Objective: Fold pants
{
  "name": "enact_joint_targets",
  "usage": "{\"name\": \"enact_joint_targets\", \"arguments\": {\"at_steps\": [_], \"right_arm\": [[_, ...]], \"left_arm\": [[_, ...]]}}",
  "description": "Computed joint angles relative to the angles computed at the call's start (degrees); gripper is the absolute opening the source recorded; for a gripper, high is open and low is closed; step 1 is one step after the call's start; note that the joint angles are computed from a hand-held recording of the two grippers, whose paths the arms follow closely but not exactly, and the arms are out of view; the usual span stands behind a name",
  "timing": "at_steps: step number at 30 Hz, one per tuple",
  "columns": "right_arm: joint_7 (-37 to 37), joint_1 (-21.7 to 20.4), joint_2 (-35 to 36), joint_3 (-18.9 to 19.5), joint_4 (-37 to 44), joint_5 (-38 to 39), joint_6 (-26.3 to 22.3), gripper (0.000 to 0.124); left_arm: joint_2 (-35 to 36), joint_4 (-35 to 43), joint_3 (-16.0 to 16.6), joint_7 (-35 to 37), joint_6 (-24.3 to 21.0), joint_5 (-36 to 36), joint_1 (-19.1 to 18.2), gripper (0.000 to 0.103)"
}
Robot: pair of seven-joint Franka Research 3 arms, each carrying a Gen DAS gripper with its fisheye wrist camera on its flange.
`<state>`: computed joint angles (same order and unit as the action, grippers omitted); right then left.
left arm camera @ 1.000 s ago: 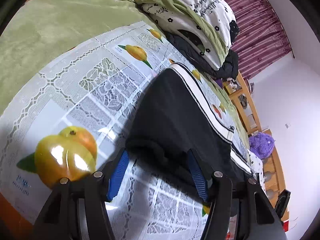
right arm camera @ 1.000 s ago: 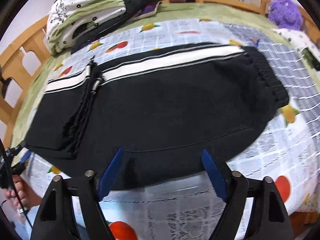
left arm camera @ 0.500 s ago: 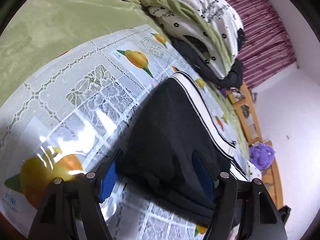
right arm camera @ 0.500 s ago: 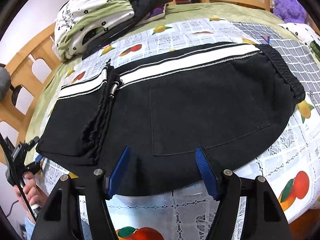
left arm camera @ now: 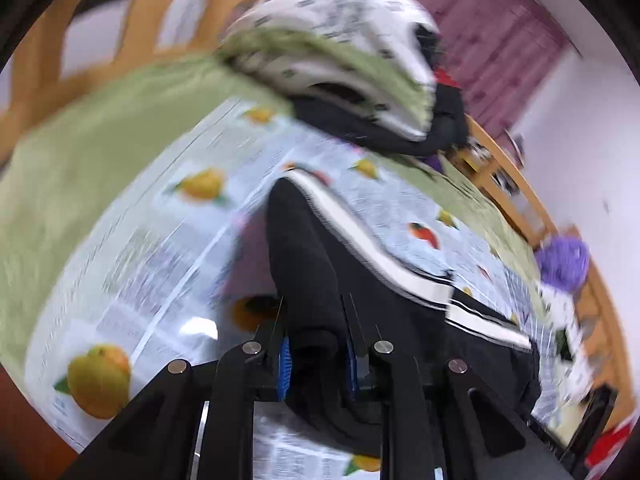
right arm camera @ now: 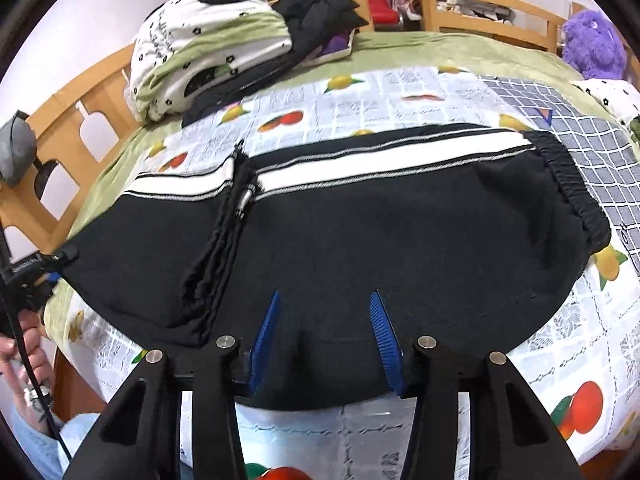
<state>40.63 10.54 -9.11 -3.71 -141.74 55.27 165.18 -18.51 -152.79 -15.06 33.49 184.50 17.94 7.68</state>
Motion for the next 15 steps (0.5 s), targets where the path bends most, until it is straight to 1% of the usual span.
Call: {"name": "enact_joint_targets", "arguments": {"at_steps": [1,2,3,4,5,7,8,10,11,12,14,15], "right_arm": [[-0.06,-0.19,0.10,-0.20,0.04,0.29,0.60,0.047],[0.06,-0.44,0.15,-0.28,-0.03,0.25,1.35,0.047],[0.91,-0.78,0.15,-0.12,-0.27,-0.41,2.48,0.047],[1.38,-1.06,0.04,-0.03,-0.81,-0.89,4.64,0.047],[1.45,-1.03,-0.05,-0.13,-1.14,-1.03,6.00,0.047],[-0.98,-0.08,-0.45,-1.13,-2.15,0.99,10.57,0.047],[-2.12,0.49,-0.52,-1.78,-2.49,1.95,12.35,0.047],[-1.82,0.47,-0.67,-2.55,-3.34,1.55,14.71,0.047],[-1.65,0.66,-0.86,-3.25,-3.56,1.43,14.81,0.047],[-1.32,0.68,-1.16,-4.02,-3.81,1.42,14.46,0.047],[-0.09,-0.28,-1.60,-5.50,-3.85,1.01,12.15,0.047],[0.09,-0.62,-1.70,-5.85,-3.83,1.03,11.35,0.047]], "left_arm": [[-0.76,2.21,-3.91,-0.14,-2.62,1.53,2.21,0.018],[-1.00,3.48,-5.82,-0.52,-3.91,2.81,3.35,0.018],[-1.11,6.12,-9.70,-1.76,-6.13,5.58,5.51,0.018],[-0.84,8.09,-11.81,-2.51,-7.41,7.68,6.28,0.018],[-0.27,9.68,-12.94,-3.09,-8.31,9.23,6.38,0.018],[2.80,14.74,-16.54,-4.11,-10.35,13.36,6.41,0.018],[4.70,16.88,-17.49,-4.13,-11.16,14.96,5.59,0.018],[9.12,20.54,-17.80,-2.82,-12.06,16.60,2.51,0.017],[11.28,21.72,-17.88,-2.45,-11.67,17.46,1.24,0.017],[12.83,22.40,-17.83,-2.54,-11.38,18.50,0.32,0.017],[16.49,23.61,-17.51,-2.56,-10.79,20.21,-1.56,0.017],[18.35,23.71,-17.05,-0.73,-10.28,18.25,-2.75,0.017]]}}
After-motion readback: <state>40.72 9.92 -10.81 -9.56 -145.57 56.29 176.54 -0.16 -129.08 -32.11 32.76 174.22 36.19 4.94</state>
